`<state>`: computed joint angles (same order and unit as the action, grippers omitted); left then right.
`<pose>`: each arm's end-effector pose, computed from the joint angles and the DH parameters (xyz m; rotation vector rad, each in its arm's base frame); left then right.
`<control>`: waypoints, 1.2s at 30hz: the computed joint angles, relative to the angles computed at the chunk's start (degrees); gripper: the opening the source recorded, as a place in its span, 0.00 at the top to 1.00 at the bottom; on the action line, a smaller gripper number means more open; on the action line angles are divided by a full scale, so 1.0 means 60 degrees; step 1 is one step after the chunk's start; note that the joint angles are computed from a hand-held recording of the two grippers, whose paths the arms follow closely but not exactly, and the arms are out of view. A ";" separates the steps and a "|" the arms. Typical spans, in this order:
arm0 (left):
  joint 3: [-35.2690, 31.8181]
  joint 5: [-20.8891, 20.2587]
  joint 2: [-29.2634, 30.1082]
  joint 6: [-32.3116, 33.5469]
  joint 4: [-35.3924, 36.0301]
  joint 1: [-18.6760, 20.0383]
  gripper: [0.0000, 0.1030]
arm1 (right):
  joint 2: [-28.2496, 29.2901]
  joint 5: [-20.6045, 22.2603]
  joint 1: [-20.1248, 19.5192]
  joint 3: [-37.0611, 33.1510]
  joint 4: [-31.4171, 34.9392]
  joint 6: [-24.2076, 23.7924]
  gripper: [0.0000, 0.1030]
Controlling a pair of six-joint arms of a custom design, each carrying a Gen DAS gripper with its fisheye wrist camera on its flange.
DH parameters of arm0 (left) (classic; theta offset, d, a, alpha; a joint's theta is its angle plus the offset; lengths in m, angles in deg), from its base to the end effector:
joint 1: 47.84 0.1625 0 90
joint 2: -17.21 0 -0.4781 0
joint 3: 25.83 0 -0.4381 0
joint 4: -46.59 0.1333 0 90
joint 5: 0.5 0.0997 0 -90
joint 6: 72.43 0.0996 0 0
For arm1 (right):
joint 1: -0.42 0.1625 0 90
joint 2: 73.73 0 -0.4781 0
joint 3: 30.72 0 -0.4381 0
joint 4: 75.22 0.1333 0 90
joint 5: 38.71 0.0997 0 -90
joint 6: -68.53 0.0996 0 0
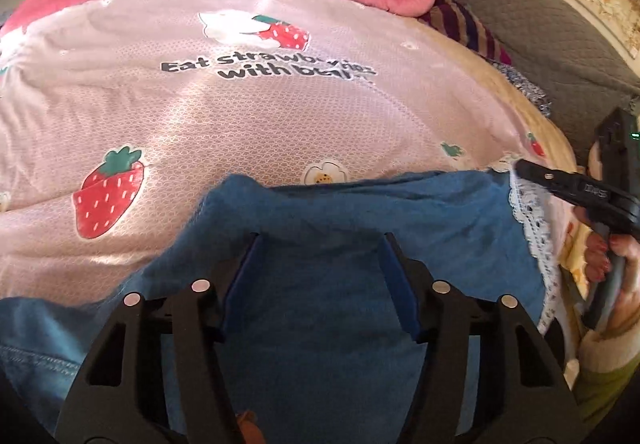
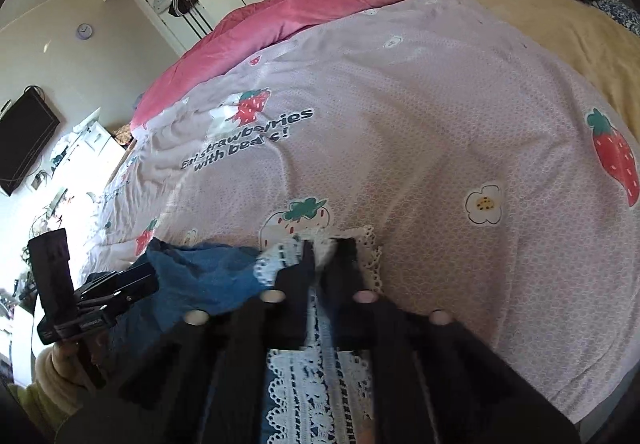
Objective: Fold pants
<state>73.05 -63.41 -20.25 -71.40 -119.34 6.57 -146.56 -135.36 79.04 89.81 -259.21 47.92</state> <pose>-0.2667 -0.6796 0.0077 0.7745 2.6058 -0.5247 0.0056 -0.5891 0.2990 0.1461 -2.6203 1.0360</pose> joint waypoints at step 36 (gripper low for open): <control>0.0903 0.0055 -0.0529 0.0266 -0.1385 -0.0415 0.44 | 0.0590 -0.1961 0.1465 0.1874 -0.2126 -0.1322 0.39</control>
